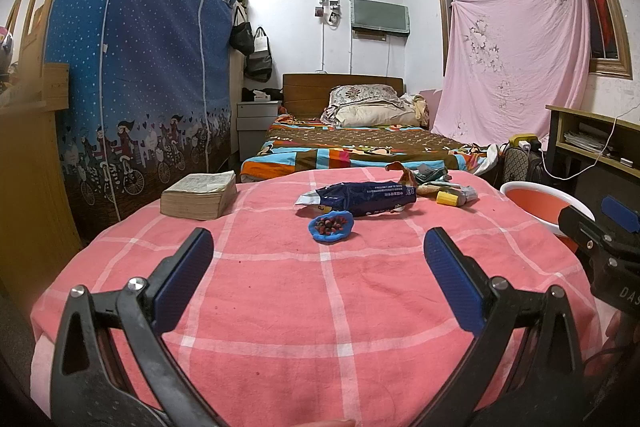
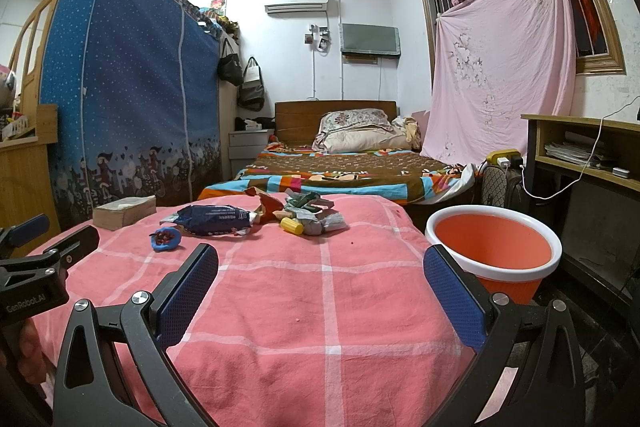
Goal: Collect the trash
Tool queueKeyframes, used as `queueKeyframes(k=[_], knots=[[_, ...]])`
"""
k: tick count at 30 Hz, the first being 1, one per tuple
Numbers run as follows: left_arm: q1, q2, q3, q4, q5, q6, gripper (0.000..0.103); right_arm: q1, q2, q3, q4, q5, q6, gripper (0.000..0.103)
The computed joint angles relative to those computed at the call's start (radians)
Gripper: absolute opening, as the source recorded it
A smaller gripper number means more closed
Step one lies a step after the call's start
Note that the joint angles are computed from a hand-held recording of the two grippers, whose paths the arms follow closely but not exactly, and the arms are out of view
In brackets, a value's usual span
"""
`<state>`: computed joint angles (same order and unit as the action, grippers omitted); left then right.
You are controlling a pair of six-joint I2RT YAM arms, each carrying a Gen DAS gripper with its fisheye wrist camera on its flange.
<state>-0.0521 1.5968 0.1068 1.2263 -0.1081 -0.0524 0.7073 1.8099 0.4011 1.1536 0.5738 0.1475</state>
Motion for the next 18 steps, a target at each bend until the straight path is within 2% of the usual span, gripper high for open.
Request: queueKeyframes(k=[7, 9, 18], knots=[[0.000, 0.004, -0.002, 0.006, -0.001, -0.002, 0.087, -0.002, 0.002, 0.003, -0.004, -0.005, 0.001, 0.103], [0.022, 0.045, 0.004, 0.040, 0.022, 0.002, 0.087, -0.001, 0.001, 0.004, -0.006, -0.006, 0.001, 0.103], [0.048, 0.013, 0.052, -0.026, 0.047, 0.017, 0.087, -0.028, -0.012, 0.045, -0.017, -0.059, -0.051, 0.103]])
